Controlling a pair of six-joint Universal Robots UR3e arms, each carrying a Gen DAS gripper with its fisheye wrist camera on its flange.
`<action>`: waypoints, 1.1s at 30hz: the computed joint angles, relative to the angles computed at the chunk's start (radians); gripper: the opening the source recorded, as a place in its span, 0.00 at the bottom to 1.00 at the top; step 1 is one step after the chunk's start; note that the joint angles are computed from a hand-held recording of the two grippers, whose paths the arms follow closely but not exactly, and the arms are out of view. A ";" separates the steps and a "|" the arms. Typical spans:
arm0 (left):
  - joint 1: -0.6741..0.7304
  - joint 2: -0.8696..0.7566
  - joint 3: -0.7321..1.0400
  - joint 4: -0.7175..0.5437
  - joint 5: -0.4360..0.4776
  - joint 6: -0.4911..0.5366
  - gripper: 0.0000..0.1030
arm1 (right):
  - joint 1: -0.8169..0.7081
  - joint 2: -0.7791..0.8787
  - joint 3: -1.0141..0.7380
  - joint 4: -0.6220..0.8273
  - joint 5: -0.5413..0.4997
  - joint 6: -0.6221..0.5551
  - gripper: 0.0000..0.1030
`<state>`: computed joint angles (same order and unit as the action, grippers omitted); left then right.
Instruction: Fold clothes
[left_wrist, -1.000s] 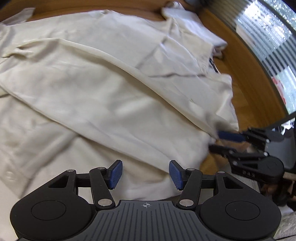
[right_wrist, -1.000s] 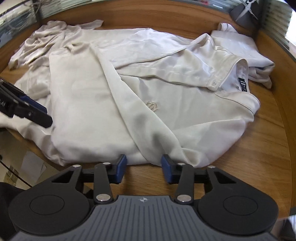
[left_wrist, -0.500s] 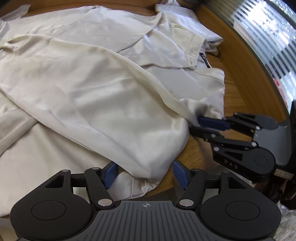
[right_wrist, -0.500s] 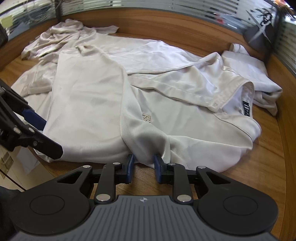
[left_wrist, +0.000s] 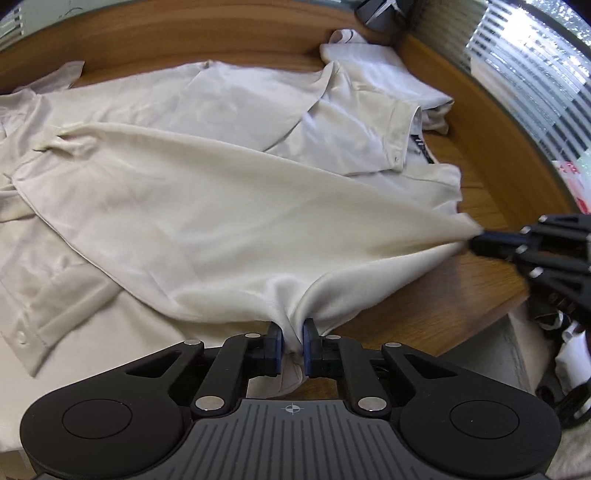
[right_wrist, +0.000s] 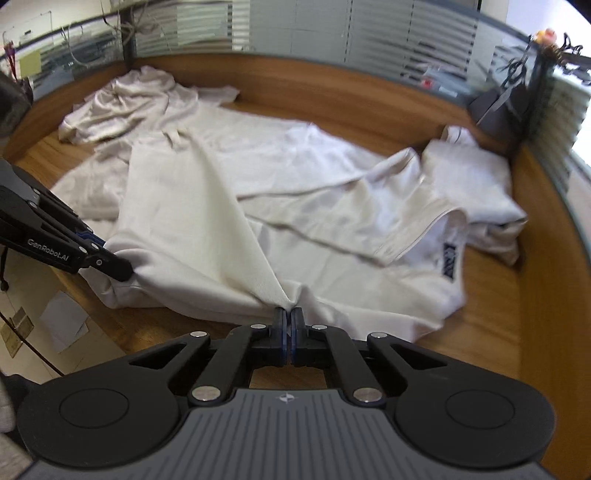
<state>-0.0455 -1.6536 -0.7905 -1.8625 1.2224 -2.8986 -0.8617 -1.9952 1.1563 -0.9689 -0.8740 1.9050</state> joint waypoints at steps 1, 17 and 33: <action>0.008 0.000 0.010 -0.017 -0.010 0.013 0.12 | -0.016 0.040 -0.075 0.070 0.003 -0.042 0.02; 0.103 0.233 -0.316 0.004 -0.105 0.106 0.46 | 0.061 0.336 -0.303 0.236 -0.281 -0.011 0.07; 0.474 0.182 -0.268 0.162 -0.031 0.080 0.72 | 0.020 0.215 -0.292 0.253 -0.145 0.033 0.51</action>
<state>0.4286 -1.4720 -1.0583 -1.7003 1.1910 -2.8182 -0.8414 -1.7802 0.8643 -0.7162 -1.0186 1.9382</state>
